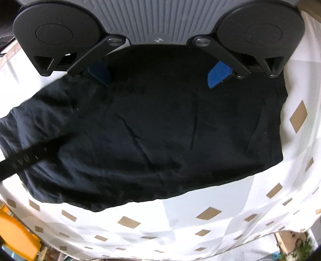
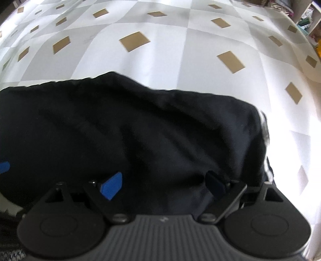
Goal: Fold clothes
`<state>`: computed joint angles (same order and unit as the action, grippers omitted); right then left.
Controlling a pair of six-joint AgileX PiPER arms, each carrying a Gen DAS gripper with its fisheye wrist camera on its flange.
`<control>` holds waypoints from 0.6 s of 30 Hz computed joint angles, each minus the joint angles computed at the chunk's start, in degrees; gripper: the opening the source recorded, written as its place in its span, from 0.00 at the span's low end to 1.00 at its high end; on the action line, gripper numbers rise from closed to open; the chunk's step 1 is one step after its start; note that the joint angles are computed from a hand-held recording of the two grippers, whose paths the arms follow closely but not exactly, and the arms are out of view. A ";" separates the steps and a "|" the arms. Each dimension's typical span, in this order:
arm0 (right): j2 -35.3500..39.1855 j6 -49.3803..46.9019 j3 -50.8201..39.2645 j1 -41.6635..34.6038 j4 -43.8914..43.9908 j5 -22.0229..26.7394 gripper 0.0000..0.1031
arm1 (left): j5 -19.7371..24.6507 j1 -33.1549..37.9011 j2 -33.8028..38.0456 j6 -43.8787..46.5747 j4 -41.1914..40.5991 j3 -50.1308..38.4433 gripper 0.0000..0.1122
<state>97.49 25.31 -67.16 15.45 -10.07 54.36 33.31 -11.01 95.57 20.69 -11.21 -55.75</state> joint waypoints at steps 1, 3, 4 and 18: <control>-0.22 1.28 0.38 0.43 -1.06 -0.02 0.87 | 0.00 0.07 -0.34 0.59 -0.28 0.45 0.92; -0.25 2.23 0.45 0.46 -1.84 0.02 0.87 | 0.10 0.29 -0.94 2.11 -0.89 1.28 0.92; -0.16 2.59 0.40 0.54 -2.12 0.09 0.88 | 0.12 0.46 -1.23 2.79 -1.17 1.70 0.92; -0.30 -3.26 -0.43 1.05 -0.38 2.47 0.87 | 1.86 2.45 -2.61 7.66 -7.29 2.34 0.90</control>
<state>97.19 22.04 -67.59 16.51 -10.45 56.83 35.18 -8.56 92.96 28.35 -18.50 -53.42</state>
